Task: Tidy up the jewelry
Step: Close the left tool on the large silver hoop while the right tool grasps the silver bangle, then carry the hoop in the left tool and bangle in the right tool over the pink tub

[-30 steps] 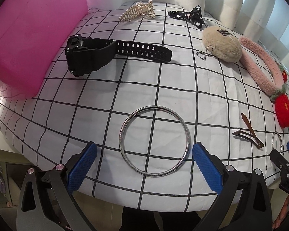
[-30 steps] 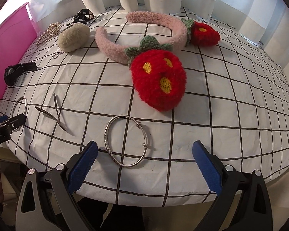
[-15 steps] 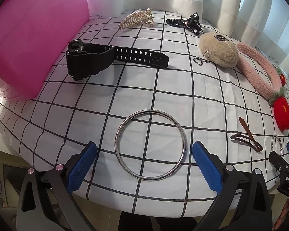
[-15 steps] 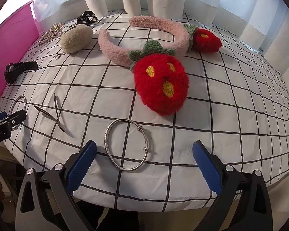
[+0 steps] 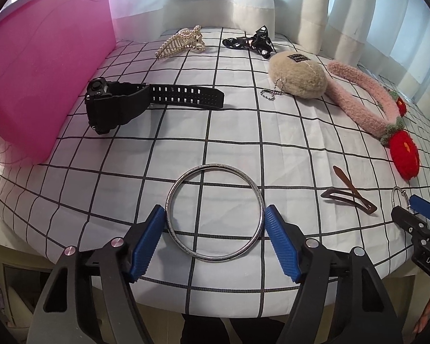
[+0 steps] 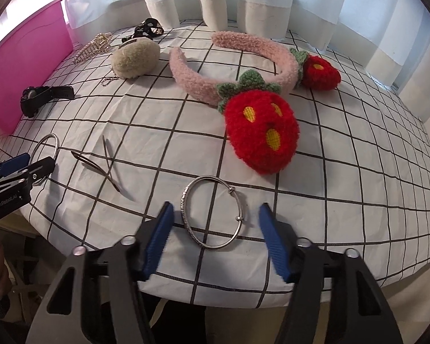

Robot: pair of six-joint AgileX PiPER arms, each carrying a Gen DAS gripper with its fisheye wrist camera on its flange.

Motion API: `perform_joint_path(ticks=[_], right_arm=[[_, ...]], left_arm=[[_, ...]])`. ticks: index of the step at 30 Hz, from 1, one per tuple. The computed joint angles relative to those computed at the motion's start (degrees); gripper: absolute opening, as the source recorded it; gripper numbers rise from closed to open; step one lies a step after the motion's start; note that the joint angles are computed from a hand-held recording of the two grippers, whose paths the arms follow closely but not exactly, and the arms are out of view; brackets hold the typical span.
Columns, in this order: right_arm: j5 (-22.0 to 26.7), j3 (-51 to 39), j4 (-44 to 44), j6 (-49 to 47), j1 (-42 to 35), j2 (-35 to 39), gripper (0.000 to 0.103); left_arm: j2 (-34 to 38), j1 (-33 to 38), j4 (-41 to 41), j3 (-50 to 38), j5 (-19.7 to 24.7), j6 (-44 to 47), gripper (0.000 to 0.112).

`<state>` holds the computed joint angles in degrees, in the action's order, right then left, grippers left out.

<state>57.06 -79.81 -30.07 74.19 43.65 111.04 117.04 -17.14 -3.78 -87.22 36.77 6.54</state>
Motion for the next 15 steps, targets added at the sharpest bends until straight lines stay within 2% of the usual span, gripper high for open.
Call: perform_joint_path(ticks=[7,15], right_arm=[[-3.13,2.14,0.76,1.33,-1.01,-1.57,0.043],[-2.14,1.63,-0.48,2.72,0.12,-3.05,0.043]], left_arm=[[-0.03,0.95,-3.00,-0.61,1.38,2.70,0.068],[-2.37,1.38,-4.71,0.00,1.26,5.07,0.068]])
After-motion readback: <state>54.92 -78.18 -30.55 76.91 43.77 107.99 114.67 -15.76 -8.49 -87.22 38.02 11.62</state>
